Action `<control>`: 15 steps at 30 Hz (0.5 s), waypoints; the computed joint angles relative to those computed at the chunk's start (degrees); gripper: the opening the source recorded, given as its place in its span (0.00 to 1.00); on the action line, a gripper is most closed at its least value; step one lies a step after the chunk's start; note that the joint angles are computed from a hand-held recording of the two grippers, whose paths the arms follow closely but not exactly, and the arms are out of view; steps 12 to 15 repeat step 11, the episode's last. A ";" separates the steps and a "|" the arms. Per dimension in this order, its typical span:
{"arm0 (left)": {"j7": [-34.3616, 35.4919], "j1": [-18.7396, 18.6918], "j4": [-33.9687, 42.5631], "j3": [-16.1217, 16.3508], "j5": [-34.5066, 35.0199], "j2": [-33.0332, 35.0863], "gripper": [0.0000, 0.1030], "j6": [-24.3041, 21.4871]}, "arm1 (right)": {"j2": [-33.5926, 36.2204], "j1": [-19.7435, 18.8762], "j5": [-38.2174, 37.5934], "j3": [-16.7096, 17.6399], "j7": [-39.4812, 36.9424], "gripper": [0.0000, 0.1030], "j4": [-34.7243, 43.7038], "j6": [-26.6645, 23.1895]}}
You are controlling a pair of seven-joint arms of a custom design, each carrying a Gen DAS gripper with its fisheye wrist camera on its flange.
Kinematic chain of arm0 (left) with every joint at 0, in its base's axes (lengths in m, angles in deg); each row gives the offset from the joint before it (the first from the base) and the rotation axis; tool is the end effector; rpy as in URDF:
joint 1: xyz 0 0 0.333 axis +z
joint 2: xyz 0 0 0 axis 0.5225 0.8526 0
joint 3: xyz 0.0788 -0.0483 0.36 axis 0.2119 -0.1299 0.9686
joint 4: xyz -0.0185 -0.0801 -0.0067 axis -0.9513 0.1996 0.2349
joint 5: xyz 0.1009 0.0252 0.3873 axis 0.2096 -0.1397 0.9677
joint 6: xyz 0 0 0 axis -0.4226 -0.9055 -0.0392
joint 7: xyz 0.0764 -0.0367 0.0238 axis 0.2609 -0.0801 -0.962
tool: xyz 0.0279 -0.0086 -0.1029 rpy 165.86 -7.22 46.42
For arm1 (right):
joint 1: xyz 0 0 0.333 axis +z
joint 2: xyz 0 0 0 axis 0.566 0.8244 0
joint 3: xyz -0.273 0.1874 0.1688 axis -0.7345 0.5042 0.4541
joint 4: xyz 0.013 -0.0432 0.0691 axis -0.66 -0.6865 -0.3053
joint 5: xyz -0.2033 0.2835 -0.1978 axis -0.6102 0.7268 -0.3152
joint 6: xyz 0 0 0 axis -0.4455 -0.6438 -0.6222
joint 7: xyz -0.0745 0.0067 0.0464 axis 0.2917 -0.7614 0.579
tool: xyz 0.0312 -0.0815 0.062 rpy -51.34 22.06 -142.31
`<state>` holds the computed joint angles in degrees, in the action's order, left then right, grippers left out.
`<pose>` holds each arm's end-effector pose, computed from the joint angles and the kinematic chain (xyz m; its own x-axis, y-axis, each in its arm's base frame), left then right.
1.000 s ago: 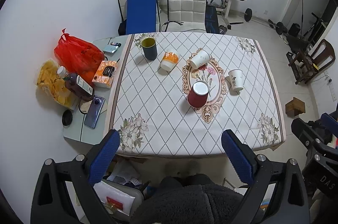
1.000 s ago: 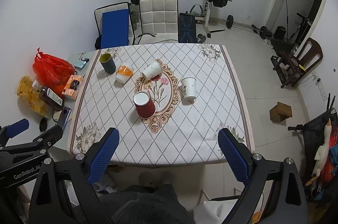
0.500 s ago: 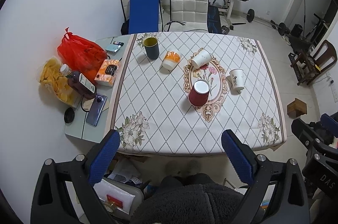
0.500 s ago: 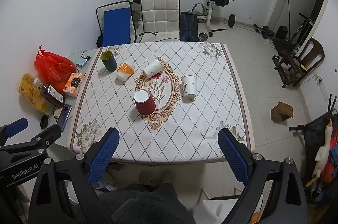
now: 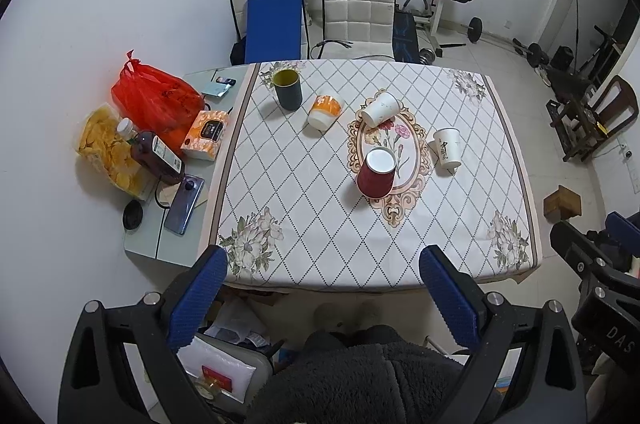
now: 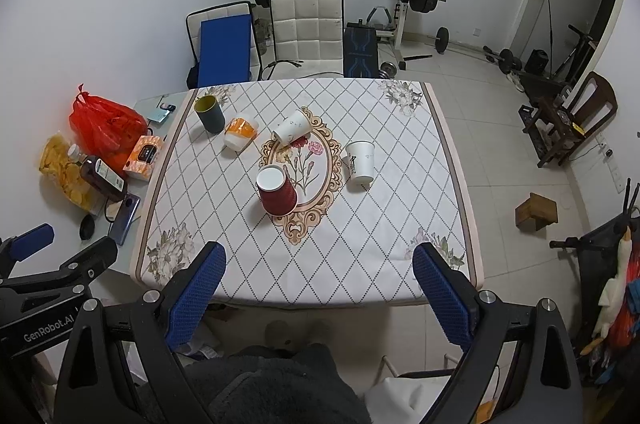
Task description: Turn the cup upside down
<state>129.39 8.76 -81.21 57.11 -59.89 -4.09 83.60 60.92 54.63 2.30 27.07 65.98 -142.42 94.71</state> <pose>0.5539 -0.3647 0.6903 -0.1375 -0.9897 -0.0395 -0.8847 0.1407 -0.4445 0.5332 0.2560 0.7181 -0.1787 -0.9833 -0.0348 -0.8279 0.1694 -0.5347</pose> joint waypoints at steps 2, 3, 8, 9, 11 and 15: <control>-0.24 0.00 -0.21 0.05 0.15 -0.25 0.96 -0.04 | -0.06 0.06 -0.18 0.01 -0.12 0.94 -0.07 0.03; -0.42 -0.05 -0.16 0.03 0.22 -0.26 0.96 -0.14 | -0.17 0.07 -0.15 0.02 -0.18 0.94 -0.25 0.22; -0.60 -0.08 -0.18 -0.03 0.45 -0.40 0.96 -0.30 | -1.03 0.07 -0.21 0.21 -0.34 0.94 -1.41 0.95; -0.64 -0.10 -0.11 -0.03 0.53 -0.36 0.96 -0.38 | -1.10 0.14 -0.17 0.34 -0.47 0.94 -1.27 0.80; -0.67 0.01 -0.27 -0.04 0.25 -0.50 0.96 -0.20 | -1.29 0.12 0.22 0.37 -0.71 0.94 -1.59 0.99; -0.67 0.01 -0.27 -0.04 0.25 -0.50 0.96 -0.20 | -1.29 0.12 0.22 0.37 -0.71 0.94 -1.59 0.99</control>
